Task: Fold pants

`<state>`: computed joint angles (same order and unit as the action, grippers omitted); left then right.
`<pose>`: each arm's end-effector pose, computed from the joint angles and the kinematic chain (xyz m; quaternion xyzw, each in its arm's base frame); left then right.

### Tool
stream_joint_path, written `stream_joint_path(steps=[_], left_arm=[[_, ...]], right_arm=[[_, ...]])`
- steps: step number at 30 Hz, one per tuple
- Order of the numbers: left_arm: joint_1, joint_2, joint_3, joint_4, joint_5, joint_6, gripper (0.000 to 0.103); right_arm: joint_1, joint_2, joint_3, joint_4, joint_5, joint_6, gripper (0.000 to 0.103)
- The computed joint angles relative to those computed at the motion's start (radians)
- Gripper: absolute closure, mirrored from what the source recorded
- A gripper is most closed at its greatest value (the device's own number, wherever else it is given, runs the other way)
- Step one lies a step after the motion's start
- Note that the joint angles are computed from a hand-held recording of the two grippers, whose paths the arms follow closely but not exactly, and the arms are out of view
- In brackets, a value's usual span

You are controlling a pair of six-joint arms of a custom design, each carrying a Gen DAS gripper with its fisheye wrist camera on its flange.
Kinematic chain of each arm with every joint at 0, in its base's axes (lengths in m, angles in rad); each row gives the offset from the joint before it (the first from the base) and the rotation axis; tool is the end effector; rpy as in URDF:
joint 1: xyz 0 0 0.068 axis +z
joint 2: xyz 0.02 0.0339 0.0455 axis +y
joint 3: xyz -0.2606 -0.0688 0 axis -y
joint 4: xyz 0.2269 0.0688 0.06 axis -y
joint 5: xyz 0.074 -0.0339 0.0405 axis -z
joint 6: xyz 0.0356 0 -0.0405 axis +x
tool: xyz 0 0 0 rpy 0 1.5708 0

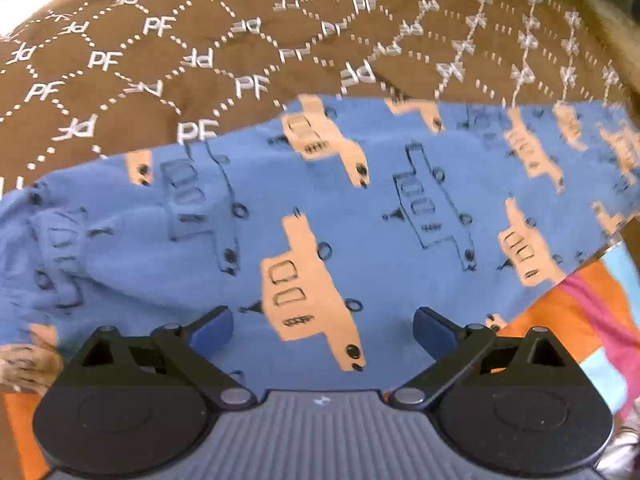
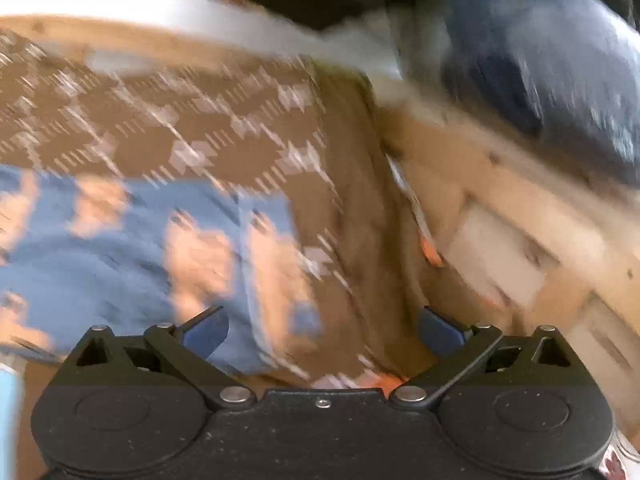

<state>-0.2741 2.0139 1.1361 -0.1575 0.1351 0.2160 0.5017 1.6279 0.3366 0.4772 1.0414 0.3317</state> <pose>0.3632 -0.1071 0.1187 0.2508 0.9291 -0.0727 0.2620 0.2062 0.0780 0.1053 0.1147 0.8188 -0.2931 0.4801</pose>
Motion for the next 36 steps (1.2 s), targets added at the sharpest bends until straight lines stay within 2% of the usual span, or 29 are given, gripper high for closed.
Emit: stream_joint_path(steps=[2,4,6,7,9,11,14,17,19,21,22,24,27,30,33,36], left_arm=[[0.025,-0.014,-0.002,0.031,0.051,0.012,0.003],[0.042,0.007,0.021,0.035,0.028,0.033,0.002],[0.063,0.058,0.055,0.015,0.001,0.040,0.002],[0.082,0.060,0.033,0.042,0.022,0.071,0.003],[0.114,0.030,-0.046,0.117,0.074,0.190,0.003],[0.132,-0.009,-0.122,0.170,0.083,0.267,0.003],[0.160,-0.083,-0.180,0.167,0.121,0.351,0.003],[0.209,-0.131,-0.188,0.190,0.222,0.378,0.003],[0.223,-0.115,-0.147,0.187,0.205,0.336,0.002],[0.229,-0.060,-0.061,0.139,0.120,0.276,0.004],[0.246,-0.034,-0.027,0.114,0.122,0.269,0.009],[0.269,-0.036,-0.023,0.107,0.166,0.288,0.011],[0.234,-0.073,-0.034,0.099,0.140,0.321,0.006],[0.201,-0.068,0.037,0.054,0.209,0.378,0.006],[0.147,-0.002,0.197,0.014,0.248,0.338,0.006],[0.094,0.130,0.418,-0.051,0.214,0.241,0.008]], right_arm=[[0.066,0.043,0.025,0.083,-0.009,-0.058,0.001],[0.094,0.128,0.096,0.107,-0.079,-0.119,0.001],[0.096,0.223,0.201,-0.008,-0.135,-0.099,0.001],[0.089,0.265,0.253,-0.089,-0.153,-0.080,0.001],[0.073,0.286,0.240,-0.058,-0.174,-0.055,0.001],[0.043,0.246,0.234,-0.101,-0.201,0.009,0.001],[0.068,0.231,0.213,-0.104,-0.147,0.073,0.001],[0.112,0.239,0.201,-0.040,-0.123,0.030,0.001],[0.127,0.262,0.210,0.028,-0.140,-0.055,0.001],[0.147,0.287,0.255,-0.038,-0.162,-0.079,0.001],[0.145,0.298,0.286,-0.091,-0.175,-0.070,0.001],[0.136,0.292,0.300,-0.142,-0.194,-0.014,0.001],[0.110,0.232,0.302,-0.225,-0.212,0.078,0.001],[0.116,0.184,0.273,-0.147,-0.231,0.054,0.001],[0.074,0.166,0.322,-0.110,-0.364,-0.051,0.001],[-0.002,0.198,0.460,-0.174,-0.605,-0.118,0.001]])
